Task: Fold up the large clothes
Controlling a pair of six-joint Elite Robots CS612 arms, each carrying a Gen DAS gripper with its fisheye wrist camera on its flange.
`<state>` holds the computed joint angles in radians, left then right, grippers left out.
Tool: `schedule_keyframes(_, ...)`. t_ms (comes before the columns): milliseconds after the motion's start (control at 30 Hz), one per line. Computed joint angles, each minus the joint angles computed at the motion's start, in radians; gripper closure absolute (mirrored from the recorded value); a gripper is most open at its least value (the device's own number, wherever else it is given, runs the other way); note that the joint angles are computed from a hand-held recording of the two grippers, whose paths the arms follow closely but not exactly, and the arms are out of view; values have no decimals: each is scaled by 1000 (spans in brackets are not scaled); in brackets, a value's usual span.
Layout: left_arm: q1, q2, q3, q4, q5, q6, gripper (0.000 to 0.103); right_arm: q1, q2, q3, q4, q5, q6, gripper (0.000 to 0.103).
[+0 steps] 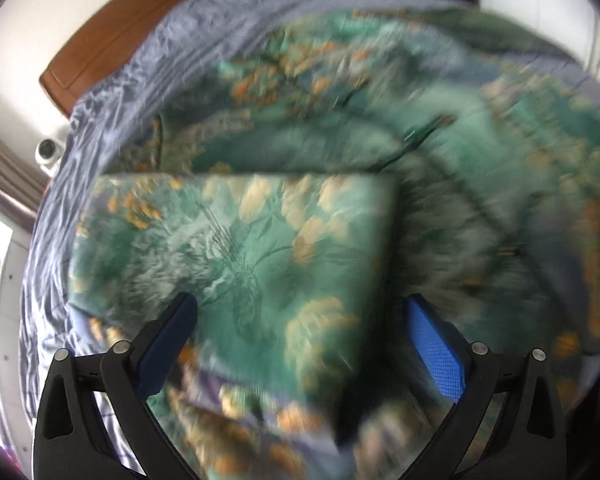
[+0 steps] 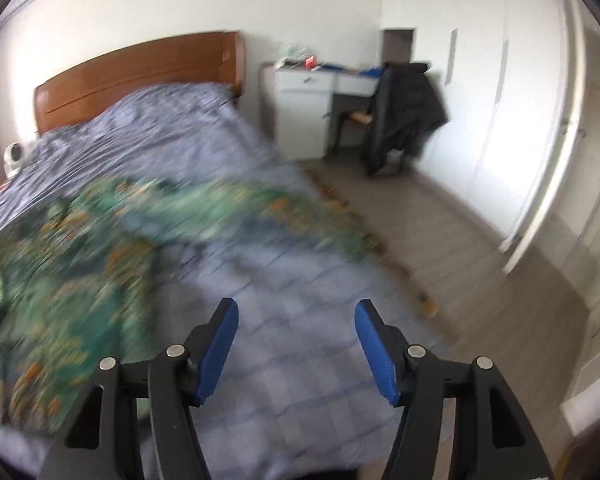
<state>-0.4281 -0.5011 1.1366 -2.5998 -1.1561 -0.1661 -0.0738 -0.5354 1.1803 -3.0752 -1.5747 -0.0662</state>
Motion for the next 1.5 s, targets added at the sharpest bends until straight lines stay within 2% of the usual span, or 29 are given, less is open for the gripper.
schedule_keyframes(33,8,5,-6,9,-27,-11,32,4,-12,34,2,34,2,41)
schedule_keyframes(67,20,-1,7,-13,-89,-28,40,7,-21,58,0,59,3,41)
schedule_keyframes(100,29,-11,25,-45,-133,-44,59,13,-33,91,-9,91,3,41)
schedule_keyframes(133,35,-25,50,-85,-166,-61,88,17,-39,109,-15,111,-1,41)
schedule_keyframes(167,36,-44,76,-107,-157,-80,93,23,-43,124,-27,127,-7,41)
schedule_keyframes(300,46,-144,222,-257,-79,-148,93,46,-44,138,-74,150,-28,41)
schedule_keyframes(400,60,-232,346,-339,23,-249,93,56,-40,125,-104,169,-27,41)
schedule_keyframes(467,74,-282,418,-359,103,-326,93,62,-44,128,-134,187,-27,41)
schedule_keyframes(567,101,-327,488,-321,198,-447,87,71,-43,122,-150,205,-30,41)
schedule_keyframes(633,121,-354,532,-245,255,-576,66,75,-43,120,-148,215,-39,41)
schedule_keyframes(700,132,-365,556,-158,316,-698,49,78,-44,121,-143,225,-47,41)
schedule_keyframes(733,138,-370,569,-114,330,-757,47,80,-45,122,-140,228,-49,41)
schedule_keyframes(800,140,-364,582,-106,318,-805,46,82,-47,127,-140,228,-46,41)
schedule_keyframes(900,127,-331,573,-192,267,-757,36,86,-54,136,-137,220,-51,41)
schedule_keyframes(1000,98,-271,516,-293,208,-629,27,97,-59,136,-111,210,-76,41)
schedule_keyframes(1100,78,-197,412,-383,88,-487,24,111,-66,136,-96,205,-109,41)
schedule_keyframes(1200,68,-124,287,-408,-11,-365,20,128,-76,139,-97,205,-141,41)
schedule_keyframes(1267,64,-60,170,-382,-31,-280,14,142,-84,144,-106,200,-166,41)
schedule_keyframes(1367,66,9,36,-325,-28,-226,10,156,-93,150,-112,184,-183,41)
schedule_keyframes(1400,69,40,-23,-285,-26,-209,4,161,-94,151,-111,173,-187,41)
schedule_keyframes(1467,75,96,-127,-163,-5,-182,2,172,-96,149,-98,148,-189,41)
schedule_keyframes(1500,75,104,-144,-102,9,-170,0,175,-96,146,-89,141,-188,41)
